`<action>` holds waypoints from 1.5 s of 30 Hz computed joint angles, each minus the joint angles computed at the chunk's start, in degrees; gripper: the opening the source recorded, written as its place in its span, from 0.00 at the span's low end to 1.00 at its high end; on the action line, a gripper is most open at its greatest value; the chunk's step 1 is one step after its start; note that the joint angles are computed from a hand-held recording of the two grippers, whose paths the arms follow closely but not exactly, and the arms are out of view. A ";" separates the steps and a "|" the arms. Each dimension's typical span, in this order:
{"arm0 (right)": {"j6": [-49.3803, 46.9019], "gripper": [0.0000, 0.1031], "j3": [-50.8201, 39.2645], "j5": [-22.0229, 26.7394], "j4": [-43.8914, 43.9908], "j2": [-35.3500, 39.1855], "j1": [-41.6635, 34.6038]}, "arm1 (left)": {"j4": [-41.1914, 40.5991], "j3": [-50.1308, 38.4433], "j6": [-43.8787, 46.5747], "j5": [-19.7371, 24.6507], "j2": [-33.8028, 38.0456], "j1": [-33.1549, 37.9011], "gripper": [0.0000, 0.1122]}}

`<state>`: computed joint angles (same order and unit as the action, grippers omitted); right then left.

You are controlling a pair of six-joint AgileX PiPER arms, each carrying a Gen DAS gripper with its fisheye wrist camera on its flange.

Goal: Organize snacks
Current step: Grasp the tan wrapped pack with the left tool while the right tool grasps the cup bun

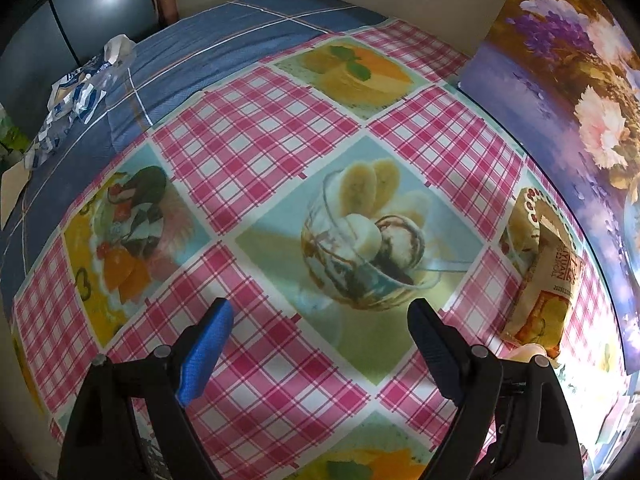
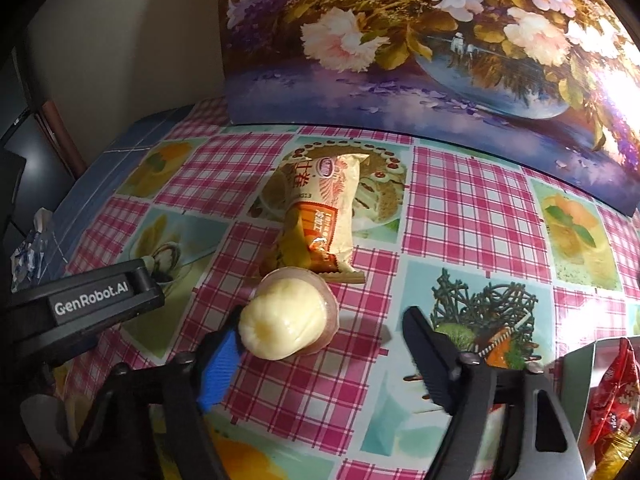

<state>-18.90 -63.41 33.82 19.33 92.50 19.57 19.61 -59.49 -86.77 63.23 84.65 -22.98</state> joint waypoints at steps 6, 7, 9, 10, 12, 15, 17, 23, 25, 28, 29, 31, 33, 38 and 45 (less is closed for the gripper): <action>-3.47 0.52 -0.38 1.16 3.88 0.81 -1.10 | -0.07 0.48 1.02 -1.24 0.02 0.74 0.79; -3.96 0.49 -0.15 1.23 4.41 0.60 -1.34 | -0.08 0.24 1.07 -1.31 0.19 0.63 0.79; -5.09 0.45 -0.29 1.80 5.78 0.60 -1.95 | -0.11 -0.41 1.06 -1.25 0.66 0.21 0.79; -4.99 0.45 -0.30 1.88 5.74 0.56 -2.07 | -0.15 -0.91 1.21 -1.23 1.03 0.08 0.79; -5.48 0.44 -0.29 2.09 6.37 0.60 -2.48 | -0.08 -2.21 1.16 -0.94 1.95 -0.52 0.79; -5.49 0.44 -0.37 2.39 6.74 0.57 -3.04 | 0.26 -3.34 1.73 -1.12 2.76 -0.71 0.79; -6.36 0.44 -0.88 3.35 7.74 0.77 -4.00 | 0.96 -4.51 1.85 -0.95 3.36 -1.16 0.79; -7.27 0.44 -2.62 4.94 9.96 1.53 -9.36 | 2.77 -10.93 2.22 -2.23 7.65 -3.21 0.79; -6.65 0.44 -3.15 4.40 9.89 1.77 -10.89 | 4.04 -13.51 2.35 -3.08 9.63 -4.60 0.79; -6.40 0.44 -4.04 4.40 10.35 2.08 -13.36 | 5.81 -15.50 2.54 -5.30 11.57 -5.87 0.79; -6.95 0.44 -4.51 4.70 11.26 2.32 -14.34 | 6.03 -16.17 2.48 -7.68 12.23 -6.04 0.79; -7.81 0.44 -4.99 4.87 12.38 2.55 -15.51 | 6.08 -14.89 2.60 -12.07 11.58 -5.60 0.79; -8.46 0.44 -5.38 4.90 13.17 2.90 -16.28 | 7.26 -16.10 2.50 -13.09 12.58 -6.18 0.79; -9.45 0.44 -6.00 5.72 14.55 4.07 -17.28 | 8.99 -19.54 4.43 -11.86 15.83 -7.44 0.67; -9.66 0.44 -6.05 5.45 15.49 5.02 -17.27 | 9.21 -22.87 6.68 -11.02 20.13 -8.21 0.56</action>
<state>-28.55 -69.46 39.28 34.81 97.52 2.30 28.82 -82.35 -80.09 52.21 104.78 -31.20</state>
